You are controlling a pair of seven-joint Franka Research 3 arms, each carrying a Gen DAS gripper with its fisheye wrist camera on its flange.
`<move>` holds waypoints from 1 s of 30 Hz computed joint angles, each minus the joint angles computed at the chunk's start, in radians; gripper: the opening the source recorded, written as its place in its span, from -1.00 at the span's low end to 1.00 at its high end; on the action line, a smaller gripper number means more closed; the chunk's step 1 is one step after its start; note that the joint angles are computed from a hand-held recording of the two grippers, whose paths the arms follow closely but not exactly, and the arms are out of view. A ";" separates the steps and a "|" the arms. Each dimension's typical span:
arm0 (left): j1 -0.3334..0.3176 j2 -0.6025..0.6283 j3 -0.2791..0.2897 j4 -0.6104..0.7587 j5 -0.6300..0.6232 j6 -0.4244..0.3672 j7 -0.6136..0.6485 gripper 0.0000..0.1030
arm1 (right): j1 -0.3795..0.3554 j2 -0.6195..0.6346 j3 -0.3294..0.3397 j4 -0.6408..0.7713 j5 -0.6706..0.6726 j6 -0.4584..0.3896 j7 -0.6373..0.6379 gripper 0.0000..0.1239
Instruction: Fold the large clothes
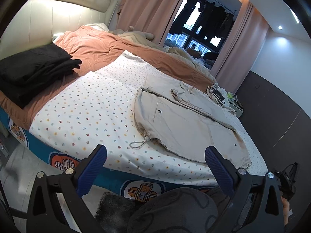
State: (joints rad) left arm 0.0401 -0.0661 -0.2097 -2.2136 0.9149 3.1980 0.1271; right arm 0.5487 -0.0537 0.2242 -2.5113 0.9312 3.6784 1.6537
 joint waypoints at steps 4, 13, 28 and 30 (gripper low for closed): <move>-0.021 0.071 0.019 0.047 -0.065 0.013 0.046 0.89 | -0.031 0.011 -0.049 -0.003 -0.173 -0.066 0.167 -0.09; 0.102 0.283 -0.187 0.207 -0.586 -0.047 0.526 0.59 | -0.133 0.094 -0.093 0.099 -0.375 -0.166 0.370 -0.13; 0.124 0.659 -0.260 0.633 -0.894 -0.339 0.828 0.28 | -0.086 0.242 -0.190 0.283 -0.314 -0.249 0.362 -0.13; 0.117 0.690 -0.258 0.669 -0.928 -0.360 0.857 0.19 | -0.091 0.250 -0.190 0.304 -0.299 -0.267 0.350 -0.13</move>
State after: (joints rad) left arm 0.1576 0.6236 -0.4674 -1.5442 -0.0135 2.8376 0.9841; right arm 0.4573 0.1967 0.0345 -2.2072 0.6322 3.4118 2.0039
